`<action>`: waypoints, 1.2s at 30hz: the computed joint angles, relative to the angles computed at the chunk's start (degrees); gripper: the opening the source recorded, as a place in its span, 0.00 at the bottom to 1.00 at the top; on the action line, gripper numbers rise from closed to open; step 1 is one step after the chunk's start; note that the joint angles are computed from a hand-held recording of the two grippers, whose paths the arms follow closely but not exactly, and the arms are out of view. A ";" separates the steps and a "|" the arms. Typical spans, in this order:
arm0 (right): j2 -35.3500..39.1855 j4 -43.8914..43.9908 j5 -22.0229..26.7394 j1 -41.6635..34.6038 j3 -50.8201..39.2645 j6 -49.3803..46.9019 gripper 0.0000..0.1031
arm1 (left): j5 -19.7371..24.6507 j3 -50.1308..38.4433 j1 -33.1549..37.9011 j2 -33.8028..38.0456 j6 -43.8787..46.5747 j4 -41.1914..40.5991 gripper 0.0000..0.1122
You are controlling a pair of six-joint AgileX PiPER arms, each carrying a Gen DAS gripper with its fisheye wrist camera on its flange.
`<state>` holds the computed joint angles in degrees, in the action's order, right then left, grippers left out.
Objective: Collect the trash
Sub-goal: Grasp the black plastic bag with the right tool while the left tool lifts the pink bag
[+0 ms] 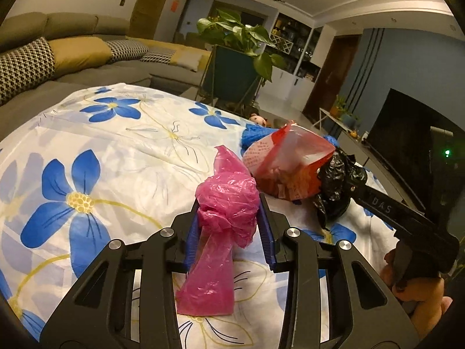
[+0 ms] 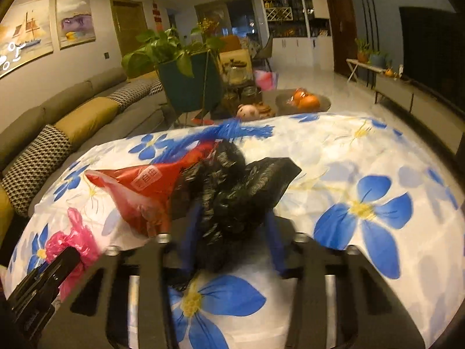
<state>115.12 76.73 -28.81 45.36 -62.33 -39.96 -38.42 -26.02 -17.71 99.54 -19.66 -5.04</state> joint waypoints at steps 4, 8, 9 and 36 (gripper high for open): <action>-2.62 -6.62 -1.26 0.78 4.19 7.95 0.11 | 0.04 -0.32 1.31 0.45 -2.33 2.78 0.31; -6.66 -10.55 -4.93 2.54 10.46 15.26 0.10 | 0.18 -0.50 2.22 0.61 -3.75 4.50 0.31; -8.21 -11.73 -6.50 3.35 12.99 17.85 0.10 | 0.24 -0.55 2.26 0.67 -3.70 4.48 0.31; -29.72 11.36 -32.54 32.95 39.49 17.71 0.10 | -1.75 6.38 -31.33 -16.96 29.77 -43.85 0.31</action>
<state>85.40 88.10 -61.35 78.31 -22.84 -22.26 -40.18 -19.64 -49.04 82.58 10.12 -48.90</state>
